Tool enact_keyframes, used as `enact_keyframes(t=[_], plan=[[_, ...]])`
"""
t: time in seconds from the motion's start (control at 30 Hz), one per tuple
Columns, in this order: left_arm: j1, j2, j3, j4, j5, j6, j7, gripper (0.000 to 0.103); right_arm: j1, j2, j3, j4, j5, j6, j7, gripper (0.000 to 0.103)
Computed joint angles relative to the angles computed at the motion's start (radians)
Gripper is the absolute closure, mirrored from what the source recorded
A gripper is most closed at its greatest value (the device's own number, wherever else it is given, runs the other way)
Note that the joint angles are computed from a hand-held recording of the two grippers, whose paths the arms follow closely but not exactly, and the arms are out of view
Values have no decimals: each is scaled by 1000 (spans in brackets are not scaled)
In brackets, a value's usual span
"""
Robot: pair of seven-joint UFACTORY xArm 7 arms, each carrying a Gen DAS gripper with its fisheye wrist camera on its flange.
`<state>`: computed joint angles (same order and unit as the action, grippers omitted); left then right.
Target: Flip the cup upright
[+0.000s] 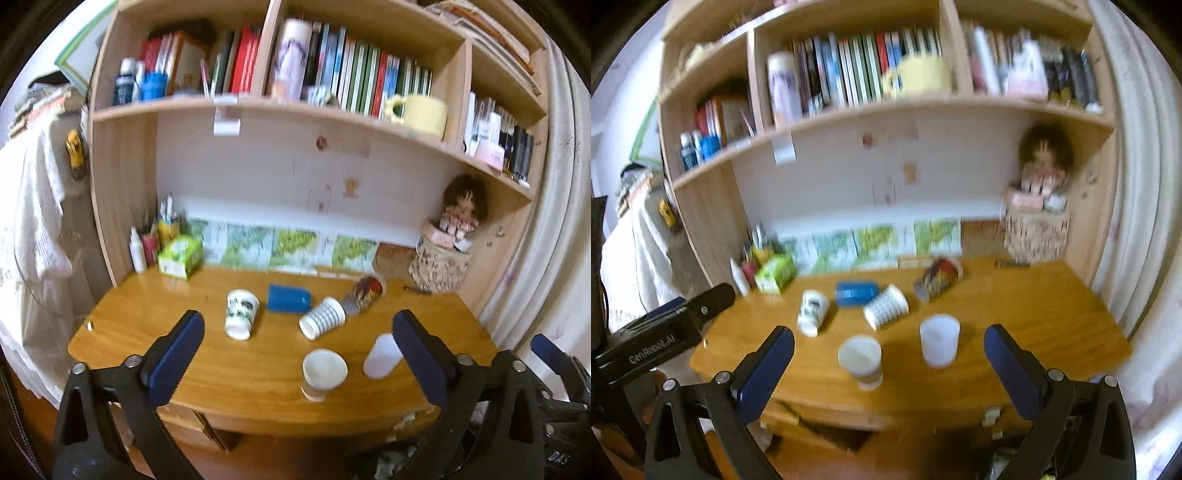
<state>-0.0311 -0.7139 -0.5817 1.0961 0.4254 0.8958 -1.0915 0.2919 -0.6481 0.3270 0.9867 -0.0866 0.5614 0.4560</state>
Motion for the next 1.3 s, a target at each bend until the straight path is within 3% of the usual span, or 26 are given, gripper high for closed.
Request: enact_keyframes(t=[0.1,0.43,0.9,1.3], plan=[[14,-31,-5,-19,26,-33,-16,0,-26,-34,21,-36,-26,-85,26,0],[69,-86,-41,-22,32,-48,0,0,-146,-114,80,-79,-80,-169,173,0],[112,-105,-92,6,11,-23,48,0,-100,-148,51,-115,-54,-164,162,0],[104,-118,-92,-7,-13,-42,72,0,-101,-182,58,-126,-40,-114,182,0]])
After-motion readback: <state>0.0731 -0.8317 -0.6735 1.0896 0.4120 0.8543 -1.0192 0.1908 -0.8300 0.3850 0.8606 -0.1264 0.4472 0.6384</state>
